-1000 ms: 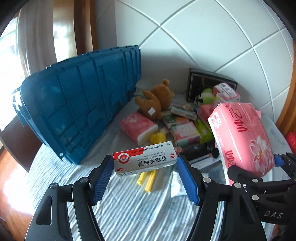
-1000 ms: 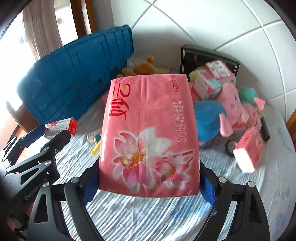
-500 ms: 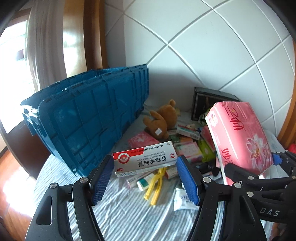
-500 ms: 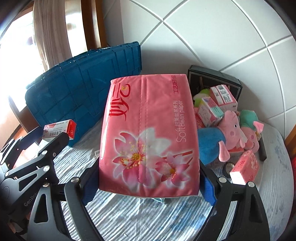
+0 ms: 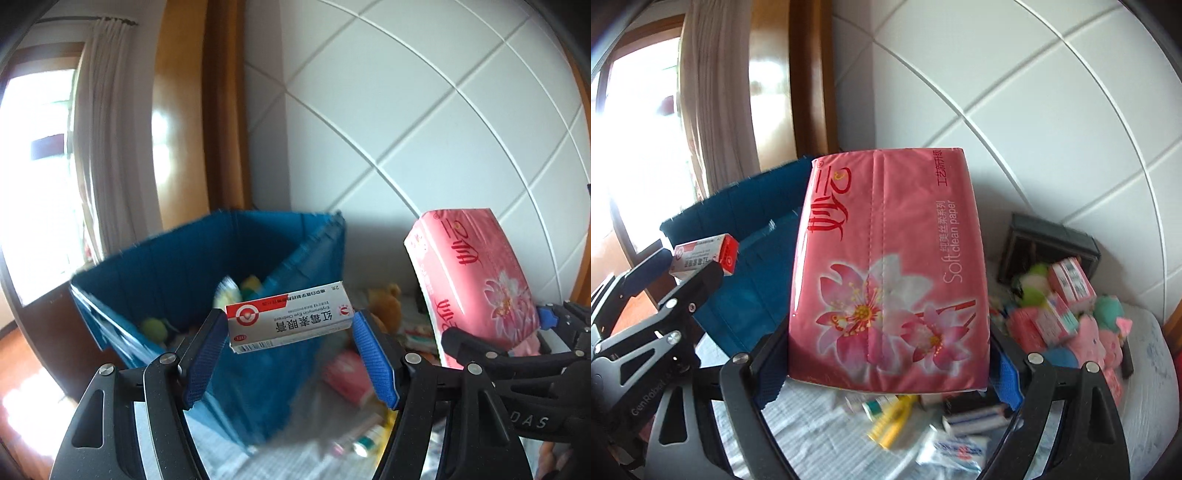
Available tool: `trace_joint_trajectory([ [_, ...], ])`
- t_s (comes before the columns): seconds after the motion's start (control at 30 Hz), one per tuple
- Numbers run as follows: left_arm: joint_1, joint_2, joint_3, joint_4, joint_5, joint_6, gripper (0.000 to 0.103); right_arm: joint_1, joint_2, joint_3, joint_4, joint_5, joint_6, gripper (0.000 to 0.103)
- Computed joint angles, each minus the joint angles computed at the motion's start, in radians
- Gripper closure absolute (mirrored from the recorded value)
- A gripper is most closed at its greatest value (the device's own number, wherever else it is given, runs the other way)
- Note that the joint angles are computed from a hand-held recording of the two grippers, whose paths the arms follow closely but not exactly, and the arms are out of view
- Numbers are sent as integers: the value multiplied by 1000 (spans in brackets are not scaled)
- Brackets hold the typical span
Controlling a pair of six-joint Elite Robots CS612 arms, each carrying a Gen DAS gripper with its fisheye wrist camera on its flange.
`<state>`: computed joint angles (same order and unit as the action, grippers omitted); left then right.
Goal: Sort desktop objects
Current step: 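Carry the ointment box and pink tissue pack over the blue crate, then open both tools to drop the ointment box and tissue pack into the crate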
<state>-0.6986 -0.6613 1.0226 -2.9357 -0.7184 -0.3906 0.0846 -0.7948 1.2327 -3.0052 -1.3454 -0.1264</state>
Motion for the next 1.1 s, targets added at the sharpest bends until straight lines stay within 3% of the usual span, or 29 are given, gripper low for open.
trace_joint_trajectory([
  [0.07,30,-15,8,-17,-10,30,33,30,22,-55,5,-10,17,13],
  [0.2,86,-44,15,44,-41,32,33,87,88,-207,90,-10,57,13],
  [0.37,158,-49,-7,179,-93,-29,33,142,178,-390,214,-50,66,13],
  [0.53,201,-50,0,214,-146,-62,33,179,253,-537,319,-90,52,13],
  [0.73,224,-43,-3,232,-195,-73,33,201,313,-649,393,-133,46,13],
  [1.0,239,-32,-22,250,-237,-83,32,206,335,-698,416,-163,60,12],
  [1.1,240,-28,-31,262,-247,-88,24,208,340,-708,421,-176,62,10],
])
